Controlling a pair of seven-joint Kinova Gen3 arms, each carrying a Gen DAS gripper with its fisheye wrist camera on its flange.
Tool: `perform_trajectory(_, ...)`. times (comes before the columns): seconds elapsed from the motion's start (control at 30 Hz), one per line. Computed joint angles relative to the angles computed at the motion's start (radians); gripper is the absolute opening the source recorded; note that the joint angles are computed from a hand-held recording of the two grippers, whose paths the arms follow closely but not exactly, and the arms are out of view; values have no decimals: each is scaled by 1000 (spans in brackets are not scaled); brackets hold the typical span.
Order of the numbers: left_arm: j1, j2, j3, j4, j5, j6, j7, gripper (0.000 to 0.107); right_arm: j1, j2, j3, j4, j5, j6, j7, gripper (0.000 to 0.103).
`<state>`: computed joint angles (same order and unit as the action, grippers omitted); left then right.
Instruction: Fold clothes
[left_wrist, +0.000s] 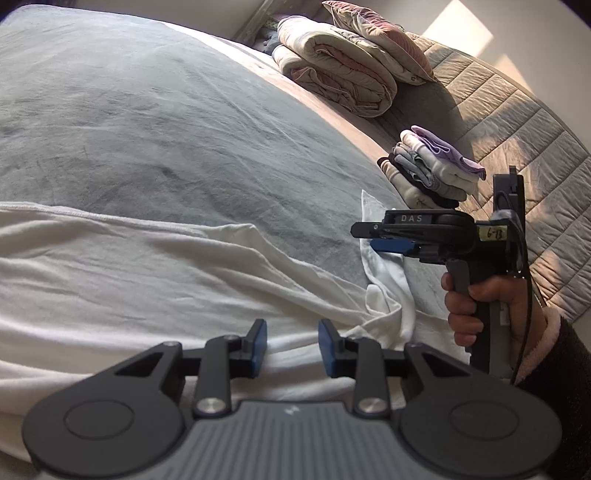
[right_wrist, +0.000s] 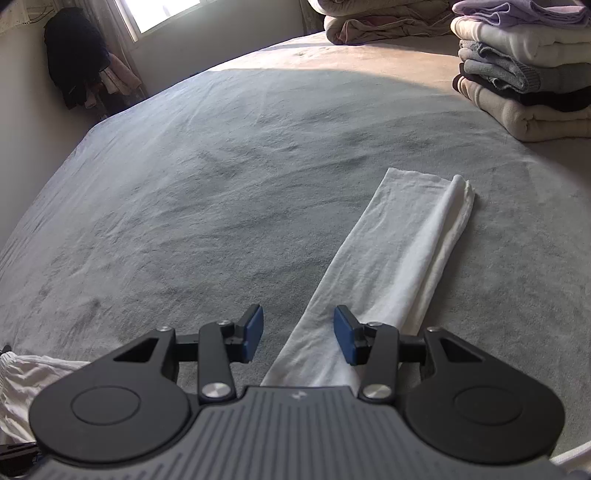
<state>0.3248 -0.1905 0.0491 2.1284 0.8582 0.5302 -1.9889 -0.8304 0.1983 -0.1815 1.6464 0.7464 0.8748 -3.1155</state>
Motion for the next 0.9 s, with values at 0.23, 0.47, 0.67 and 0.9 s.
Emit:
perform_trajectory(0.23,2,37,24,-36,-15,36,-26,31,-67,83,17,-118,16,214,162,2)
perform_trajectory(0.47,5,36,55,-56,-79,44,16,34,-61,-46,-18,-20,45,216,60,2)
perform_trajectory(0.67,14,29,73,-75,-158,58,85,38,-46,-155,-112,60,60,276,-30,2)
perform_trajectory(0.9,31,18,117,-99,-289,61,219,43,6,-247,-204,166,-22,273,-103,2)
